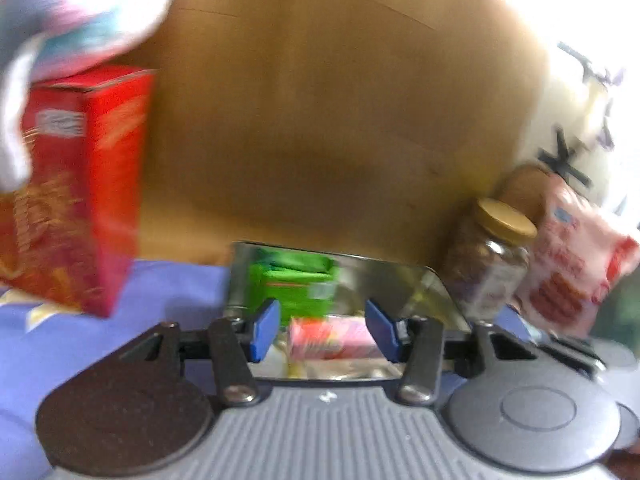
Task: Organize snacks
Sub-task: 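Lower the candy box into the black tin and open the left gripper, then grasp the white yogurt cup with the left gripper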
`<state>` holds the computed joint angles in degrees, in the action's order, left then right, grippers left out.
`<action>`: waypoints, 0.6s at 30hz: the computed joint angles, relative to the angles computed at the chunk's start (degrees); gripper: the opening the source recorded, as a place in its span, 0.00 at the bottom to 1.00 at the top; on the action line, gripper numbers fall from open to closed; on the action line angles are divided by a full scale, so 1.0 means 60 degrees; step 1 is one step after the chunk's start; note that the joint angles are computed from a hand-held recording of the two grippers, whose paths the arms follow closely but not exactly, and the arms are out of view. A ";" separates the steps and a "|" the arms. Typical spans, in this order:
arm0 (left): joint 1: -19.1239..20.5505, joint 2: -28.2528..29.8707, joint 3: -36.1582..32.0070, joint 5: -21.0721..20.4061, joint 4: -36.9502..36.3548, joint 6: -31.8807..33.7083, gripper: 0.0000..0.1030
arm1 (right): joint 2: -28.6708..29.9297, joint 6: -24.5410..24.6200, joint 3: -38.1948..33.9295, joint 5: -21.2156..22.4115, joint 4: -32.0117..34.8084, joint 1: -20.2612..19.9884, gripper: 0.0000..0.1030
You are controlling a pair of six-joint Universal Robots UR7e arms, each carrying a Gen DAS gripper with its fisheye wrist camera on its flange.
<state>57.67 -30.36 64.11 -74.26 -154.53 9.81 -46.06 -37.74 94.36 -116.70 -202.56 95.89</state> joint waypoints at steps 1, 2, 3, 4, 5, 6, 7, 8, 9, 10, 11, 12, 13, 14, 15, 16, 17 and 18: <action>0.0104 -0.0241 0.0321 -0.0252 -0.0386 0.0028 0.48 | -0.0183 0.0328 0.0199 0.0196 0.0048 -0.0042 0.33; 0.0165 -0.0503 0.0651 -0.0272 -0.0710 0.0053 0.48 | -0.0438 0.0515 0.0603 0.0594 -0.0090 -0.0104 0.33; 0.0195 -0.0761 0.0930 -0.0121 -0.0919 0.0044 0.48 | -0.0683 0.0613 0.1063 0.0965 -0.0351 -0.0171 0.33; 0.0226 -0.1066 0.1189 0.0010 -0.1160 0.0032 0.47 | -0.0901 0.0630 0.1581 0.1178 -0.0688 -0.0219 0.33; 0.0242 -0.1341 0.1428 0.0062 -0.1570 0.0085 0.47 | -0.1010 0.0609 0.1962 0.1236 -0.0982 -0.0250 0.33; 0.0224 -0.1613 0.1707 0.0215 -0.2231 0.0204 0.47 | -0.1074 0.0551 0.2311 0.1246 -0.1298 -0.0296 0.33; 0.0147 -0.1875 0.1996 0.0621 -0.3140 0.0444 0.47 | -0.1111 0.0460 0.2699 0.1187 -0.1721 -0.0349 0.33; 0.0074 -0.2035 0.2167 0.0994 -0.3774 0.0718 0.47 | -0.1124 0.0395 0.3012 0.1061 -0.2114 -0.0380 0.33; -0.0007 -0.2223 0.2388 0.1285 -0.4261 0.1003 0.47 | -0.1154 0.0361 0.3357 0.0924 -0.2569 -0.0430 0.33; -0.0063 -0.2466 0.2644 0.1341 -0.4421 0.1234 0.47 | -0.1174 0.0400 0.3692 0.0819 -0.3074 -0.0467 0.33; -0.0078 -0.2658 0.2838 0.1222 -0.4318 0.1317 0.48 | -0.1231 0.0524 0.4052 0.0790 -0.3553 -0.0503 0.33; -0.0090 -0.2854 0.3119 0.1030 -0.4138 0.1304 0.49 | -0.1335 0.0721 0.4386 0.0829 -0.3902 -0.0573 0.33; -0.0103 -0.3005 0.3376 0.0753 -0.3798 0.1207 0.49 | -0.1470 0.0986 0.4679 0.0884 -0.4127 -0.0667 0.34; -0.0125 -0.3134 0.3641 0.0367 -0.3291 0.1024 0.49 | -0.1576 0.1279 0.4945 0.0909 -0.4331 -0.0740 0.34; -0.0123 -0.3195 0.3844 -0.0074 -0.2780 0.0814 0.49 | -0.1682 0.1540 0.5162 0.0970 -0.4427 -0.0817 0.34; -0.0133 -0.3210 0.4023 -0.0574 -0.2201 0.0651 0.49 | -0.1723 0.1774 0.5327 0.1053 -0.4461 -0.0883 0.34; -0.0141 -0.3172 0.4143 -0.1043 -0.1683 0.0620 0.49 | -0.1778 0.1951 0.5495 0.1123 -0.4475 -0.0933 0.34; -0.0176 -0.3044 0.4194 -0.1481 -0.1221 0.0628 0.49 | -0.1777 0.2064 0.5637 0.1148 -0.4555 -0.0946 0.35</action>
